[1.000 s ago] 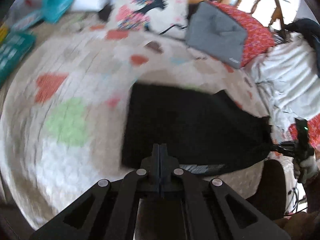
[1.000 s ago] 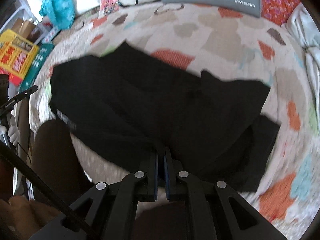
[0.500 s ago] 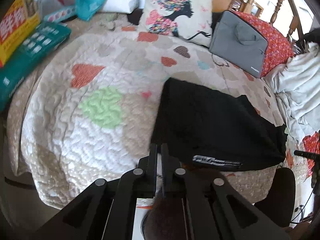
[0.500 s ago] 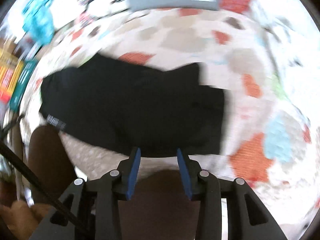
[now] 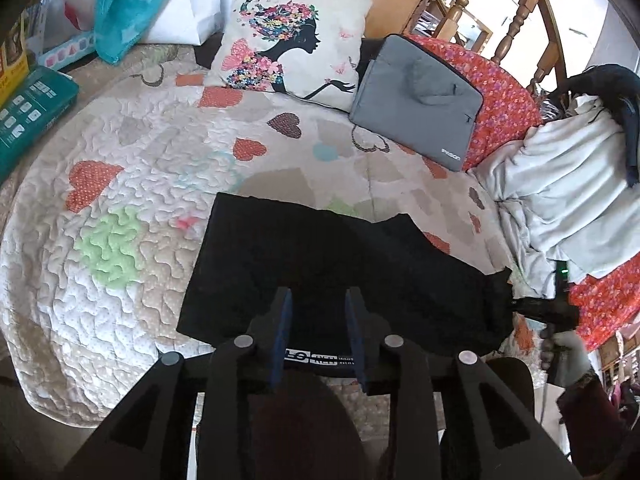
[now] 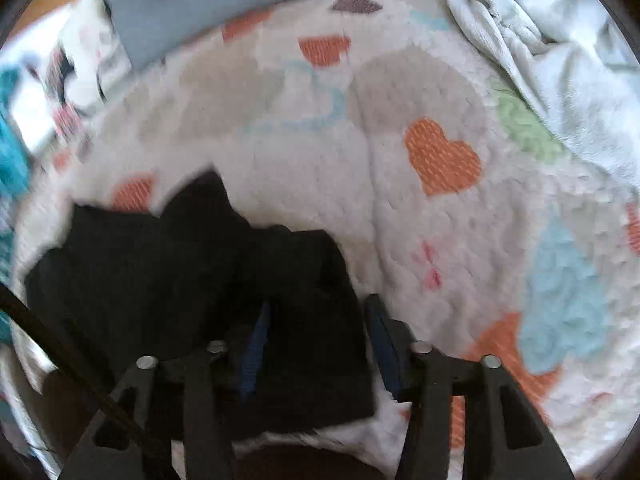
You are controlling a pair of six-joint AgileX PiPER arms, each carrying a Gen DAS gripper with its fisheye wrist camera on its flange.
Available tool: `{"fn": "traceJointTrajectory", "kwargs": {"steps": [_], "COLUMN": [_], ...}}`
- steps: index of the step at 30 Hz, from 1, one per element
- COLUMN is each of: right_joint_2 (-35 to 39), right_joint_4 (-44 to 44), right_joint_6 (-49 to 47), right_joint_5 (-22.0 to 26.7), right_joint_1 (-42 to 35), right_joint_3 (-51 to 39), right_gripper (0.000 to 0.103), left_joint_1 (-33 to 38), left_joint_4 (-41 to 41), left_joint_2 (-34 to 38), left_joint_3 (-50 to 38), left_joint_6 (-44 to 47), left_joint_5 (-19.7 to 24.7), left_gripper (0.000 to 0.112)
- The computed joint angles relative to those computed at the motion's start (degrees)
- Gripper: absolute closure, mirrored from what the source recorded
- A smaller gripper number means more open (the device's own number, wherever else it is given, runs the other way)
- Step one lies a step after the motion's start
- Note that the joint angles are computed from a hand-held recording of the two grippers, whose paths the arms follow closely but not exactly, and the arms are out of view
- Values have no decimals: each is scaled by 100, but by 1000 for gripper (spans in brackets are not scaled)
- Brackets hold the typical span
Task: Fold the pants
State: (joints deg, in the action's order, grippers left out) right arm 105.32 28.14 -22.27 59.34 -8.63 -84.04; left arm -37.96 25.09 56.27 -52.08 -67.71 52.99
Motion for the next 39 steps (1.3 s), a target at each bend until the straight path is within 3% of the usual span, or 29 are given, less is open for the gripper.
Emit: {"fn": "traceJointTrajectory", "kwargs": {"steps": [4,5,9,12,15,16,17,20,24,25,27,29,32,35,39], "right_joint_2": [-217,-175,-125,-464,-976,-1057,-1091,-912,-191,-43,15,-201,-822,-1321,-1429], "right_joint_4": [-73,-207,-1726,-1968,-1340,-1060,-772,-948,-2509,-2927,-3661,-3602,-3445,-2518,-2049], "right_joint_6": [-62,88,1303,1836,1156,912,678,767,1928,2240,2576,2493,2302,1740,1435], "right_joint_5": [-97,-94,-571,-674,-655,-583,-496,-515,-449,-365,-331,-465,-662,-564,-417], "right_joint_1": [-115,-159,-124,-276,10,138,354,1203,2434,2640,2908,2812,2491,1640,669], "right_joint_3": [-70,-128,4,159,316,327,304,91,-527,-612,-392,-142,279,413,519], "right_gripper": [94,99,98,98,75,54,42,41,42,45,84,95,96,96,96], "left_joint_1": [66,101,39,-36,4,9,-5,-184,-356,-363,-306,-286,-105,233,714], "left_joint_4": [-38,-68,-18,33,5,9,21,121,246,263,238,268,172,-88,-595], "left_joint_2": [150,172,290,380,459,479,504,573,432,361,186,67,-76,-182,-219], "left_joint_3": [-84,-92,-186,-238,-244,-237,-247,-317,-281,-237,-135,-78,37,236,488], "left_joint_6": [-84,-80,-166,-208,-236,-286,-332,-492,-681,-741,-773,-773,-610,-362,7], "left_joint_5": [-34,-74,-126,-127,-264,-347,-381,-324,-145,-134,-126,-70,-135,-429,-767], "left_gripper": [86,86,85,80,79,79,79,79,72,70,70,70,70,70,70]}}
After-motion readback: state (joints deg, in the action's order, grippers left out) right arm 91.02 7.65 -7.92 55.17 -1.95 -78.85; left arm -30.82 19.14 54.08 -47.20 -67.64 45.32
